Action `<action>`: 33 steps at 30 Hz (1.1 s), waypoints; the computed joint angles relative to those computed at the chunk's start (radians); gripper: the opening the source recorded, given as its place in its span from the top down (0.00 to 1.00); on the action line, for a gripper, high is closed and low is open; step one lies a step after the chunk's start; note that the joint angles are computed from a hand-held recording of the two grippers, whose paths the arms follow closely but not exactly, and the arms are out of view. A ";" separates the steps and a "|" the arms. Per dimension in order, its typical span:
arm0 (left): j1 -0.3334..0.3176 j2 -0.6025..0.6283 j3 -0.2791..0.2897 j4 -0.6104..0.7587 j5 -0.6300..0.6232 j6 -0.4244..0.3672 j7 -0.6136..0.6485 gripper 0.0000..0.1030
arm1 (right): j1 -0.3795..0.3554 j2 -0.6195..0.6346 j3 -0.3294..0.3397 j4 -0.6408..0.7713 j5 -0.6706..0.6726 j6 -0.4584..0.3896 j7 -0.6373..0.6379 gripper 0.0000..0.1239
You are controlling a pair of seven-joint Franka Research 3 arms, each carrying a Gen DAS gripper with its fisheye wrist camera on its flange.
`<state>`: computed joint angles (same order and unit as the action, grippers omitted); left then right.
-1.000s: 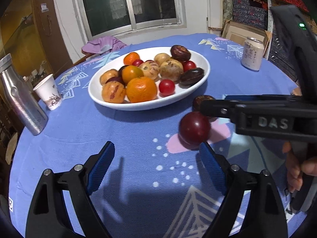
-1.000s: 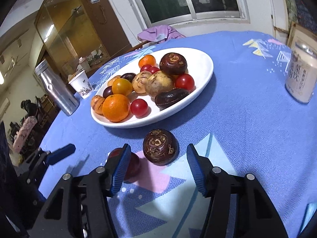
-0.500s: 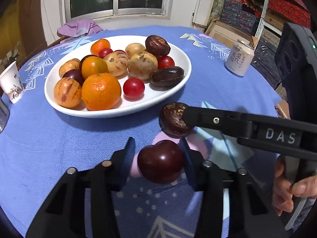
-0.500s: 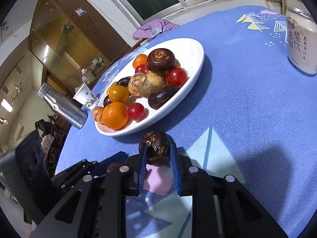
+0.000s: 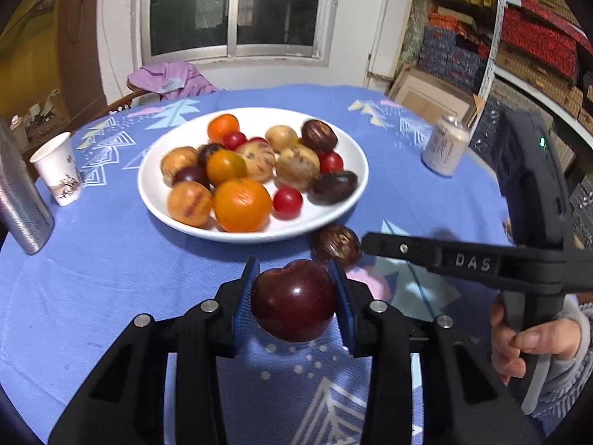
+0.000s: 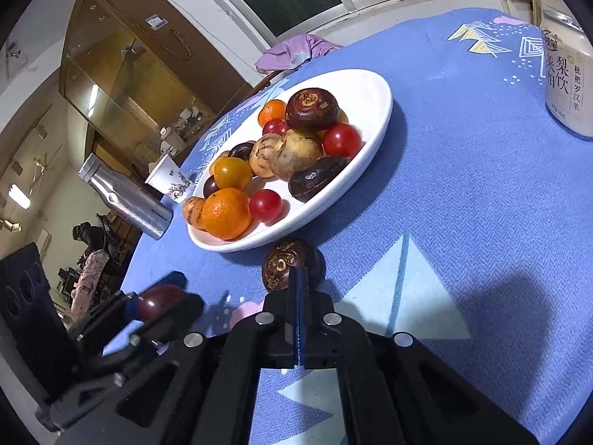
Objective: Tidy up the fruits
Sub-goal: 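Lower the plum and mangosteen onto the white plate and open both tools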
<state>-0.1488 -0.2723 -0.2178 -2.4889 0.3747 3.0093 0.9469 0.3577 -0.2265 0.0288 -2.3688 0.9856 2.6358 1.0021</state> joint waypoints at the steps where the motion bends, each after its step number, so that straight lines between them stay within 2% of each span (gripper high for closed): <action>1: -0.006 -0.004 0.012 -0.002 -0.011 0.002 0.006 0.63 | 0.000 0.004 0.002 0.000 -0.004 0.005 0.009 0.96; 2: -0.007 -0.005 0.017 -0.003 -0.018 0.003 0.007 0.63 | -0.007 0.007 0.013 -0.004 -0.008 0.026 0.038 0.74; 3: -0.009 -0.008 0.022 -0.007 -0.026 0.001 0.008 0.63 | 0.011 0.006 -0.011 0.001 0.057 0.004 -0.001 0.63; 4: -0.015 -0.010 0.029 -0.007 -0.038 -0.004 0.014 0.63 | 0.014 0.003 -0.008 0.003 0.068 0.008 -0.018 0.42; 5: -0.013 -0.007 0.030 -0.005 -0.041 -0.006 0.016 0.63 | 0.014 -0.001 0.011 -0.001 0.042 0.047 -0.014 0.41; 7: -0.007 -0.008 0.028 -0.006 -0.043 -0.006 0.015 0.63 | 0.022 0.009 0.035 0.004 -0.027 0.069 -0.002 0.41; 9: -0.005 -0.012 0.030 -0.009 -0.047 -0.004 0.016 0.63 | 0.011 0.021 0.090 -0.007 -0.208 0.139 0.096 0.41; 10: -0.003 -0.014 0.032 -0.010 -0.050 -0.003 0.016 0.64 | -0.007 0.023 0.126 -0.018 -0.347 0.175 0.172 0.43; 11: 0.005 -0.017 0.030 -0.011 -0.047 -0.002 0.012 0.63 | -0.023 0.023 0.153 -0.028 -0.462 0.201 0.230 0.53; 12: 0.010 -0.023 0.030 -0.016 -0.046 0.000 0.009 0.63 | -0.028 0.025 0.161 -0.029 -0.519 0.204 0.266 0.66; 14: 0.021 -0.028 0.029 -0.020 -0.042 0.002 0.001 0.63 | 0.012 0.022 0.115 -0.028 -0.475 0.200 0.249 0.67; 16: 0.057 -0.024 0.005 -0.007 -0.014 -0.006 -0.028 0.63 | 0.011 0.002 0.111 -0.045 -0.522 0.230 0.281 0.67; 20: 0.101 0.021 -0.023 0.065 0.061 -0.020 -0.064 0.63 | 0.060 -0.055 0.050 -0.050 -0.461 0.262 0.223 0.68; 21: 0.118 0.037 -0.034 0.088 0.092 -0.025 -0.084 0.63 | 0.052 -0.051 0.055 -0.034 -0.470 0.279 0.240 0.68; 23: 0.144 0.088 -0.049 0.155 0.162 -0.047 -0.129 0.63 | 0.032 -0.017 0.062 0.014 -0.498 0.288 0.276 0.79; 26: 0.115 0.181 0.001 0.253 0.130 -0.062 -0.115 0.63 | 0.039 0.084 0.042 0.136 -0.469 0.237 0.279 0.78; 29: 0.091 0.262 0.041 0.336 0.064 -0.093 -0.055 0.63 | 0.030 0.140 0.052 0.190 -0.467 0.212 0.267 0.79; 31: 0.084 0.300 0.055 0.374 0.031 -0.110 -0.016 0.63 | 0.028 0.166 0.054 0.212 -0.424 0.201 0.236 0.79; 33: 0.082 0.326 0.066 0.391 0.009 -0.094 0.009 0.63 | 0.026 0.182 0.052 0.229 -0.344 0.182 0.180 0.79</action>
<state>-0.0666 0.0538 -0.1516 -2.0982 0.3838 2.9152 0.9561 0.3833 -0.0441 0.0810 -2.1396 0.6415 2.8174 1.1818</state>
